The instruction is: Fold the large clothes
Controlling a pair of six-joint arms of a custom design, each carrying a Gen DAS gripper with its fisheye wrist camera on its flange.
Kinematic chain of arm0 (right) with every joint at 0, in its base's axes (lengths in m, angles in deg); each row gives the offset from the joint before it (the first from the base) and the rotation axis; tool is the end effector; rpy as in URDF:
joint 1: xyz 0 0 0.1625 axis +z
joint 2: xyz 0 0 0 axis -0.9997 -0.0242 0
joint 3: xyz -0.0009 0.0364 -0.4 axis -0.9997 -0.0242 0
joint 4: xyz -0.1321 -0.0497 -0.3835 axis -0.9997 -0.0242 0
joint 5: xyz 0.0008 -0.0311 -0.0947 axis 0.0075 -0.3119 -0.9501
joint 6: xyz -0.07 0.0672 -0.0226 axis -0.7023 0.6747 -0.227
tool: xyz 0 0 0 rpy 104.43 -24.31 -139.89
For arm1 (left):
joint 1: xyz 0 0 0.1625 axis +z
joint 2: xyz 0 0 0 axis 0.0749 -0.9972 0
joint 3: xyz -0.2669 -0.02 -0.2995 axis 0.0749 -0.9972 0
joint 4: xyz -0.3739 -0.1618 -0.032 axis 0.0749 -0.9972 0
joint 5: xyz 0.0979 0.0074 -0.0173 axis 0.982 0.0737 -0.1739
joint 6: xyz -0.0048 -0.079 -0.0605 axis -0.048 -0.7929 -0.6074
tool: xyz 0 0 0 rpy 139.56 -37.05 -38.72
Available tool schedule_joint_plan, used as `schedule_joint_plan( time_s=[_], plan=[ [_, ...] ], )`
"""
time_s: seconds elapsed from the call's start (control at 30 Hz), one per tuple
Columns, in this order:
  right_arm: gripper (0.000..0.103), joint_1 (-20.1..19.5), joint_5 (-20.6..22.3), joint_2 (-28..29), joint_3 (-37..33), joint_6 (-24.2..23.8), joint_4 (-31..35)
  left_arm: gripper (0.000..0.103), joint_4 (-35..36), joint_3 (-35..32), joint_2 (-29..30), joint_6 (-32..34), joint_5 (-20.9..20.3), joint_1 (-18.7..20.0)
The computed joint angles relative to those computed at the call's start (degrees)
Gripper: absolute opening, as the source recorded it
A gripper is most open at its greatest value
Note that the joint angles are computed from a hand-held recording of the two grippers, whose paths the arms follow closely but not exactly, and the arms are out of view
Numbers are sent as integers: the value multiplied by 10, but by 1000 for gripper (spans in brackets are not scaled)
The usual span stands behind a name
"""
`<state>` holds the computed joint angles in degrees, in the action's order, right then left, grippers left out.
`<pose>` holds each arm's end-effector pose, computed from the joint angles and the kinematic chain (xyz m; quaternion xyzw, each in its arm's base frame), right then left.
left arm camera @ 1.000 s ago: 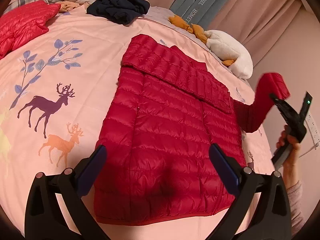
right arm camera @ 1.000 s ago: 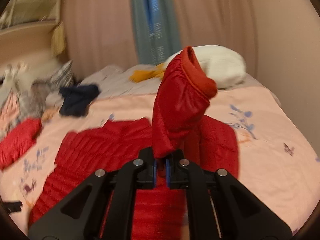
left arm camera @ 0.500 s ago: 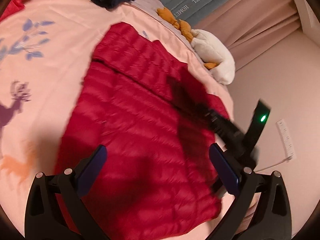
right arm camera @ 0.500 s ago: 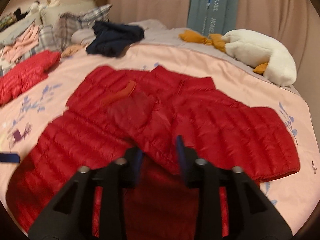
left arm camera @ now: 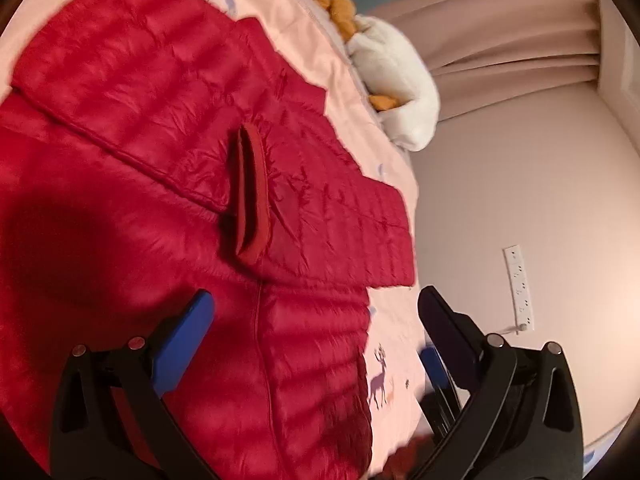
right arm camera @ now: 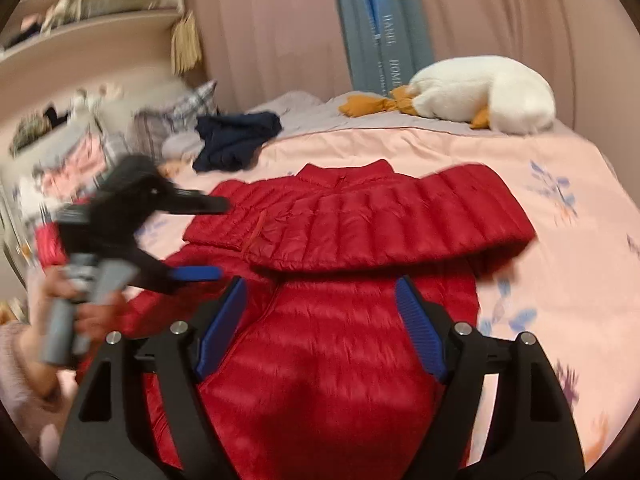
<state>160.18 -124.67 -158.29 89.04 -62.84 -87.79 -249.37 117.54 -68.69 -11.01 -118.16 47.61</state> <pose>-0.0422 -0.6134 0.3792 0.2920 -0.8581 0.3931 0.1542 -0.3390 -0.6761 -0.0418 0.0307 -0.9609 0.2572 0.0983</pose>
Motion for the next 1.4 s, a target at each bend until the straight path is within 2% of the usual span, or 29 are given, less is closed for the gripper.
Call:
schedule_joint_plan(
  time_s=[0.13,0.17,0.23,0.3,0.33,0.4,0.5,0.63,0.8,0.93,1.13,1.4],
  plan=[
    [78,-21,13,-18,17,6,-4,101,24,-58,39,-19,19,5],
    [78,-26,17,-21,17,8,3,97,28,-69,45,-18,27,5],
    [78,-36,20,-26,16,17,15,82,38,-89,56,-19,46,3],
    [78,-42,22,-27,16,20,14,56,52,-109,65,-25,55,4],
    [78,-44,25,-28,16,22,15,49,61,-117,69,-31,62,4],
    [78,-51,31,-30,16,29,18,27,65,-125,74,-35,68,6],
    [78,-56,32,-36,23,37,9,14,61,-117,69,-33,86,3],
    [78,-62,36,-44,29,46,2,11,61,-128,60,15,132,-17],
    [78,-68,40,-50,31,57,1,11,36,-148,39,93,210,-47],
    [78,-69,40,-48,30,62,7,11,9,-123,4,120,257,-55],
    [78,-64,32,-46,29,50,13,11,-19,-31,-51,77,298,-44],
    [78,-50,9,-33,17,49,11,11,59,16,-68,4,309,-6]
  ],
)
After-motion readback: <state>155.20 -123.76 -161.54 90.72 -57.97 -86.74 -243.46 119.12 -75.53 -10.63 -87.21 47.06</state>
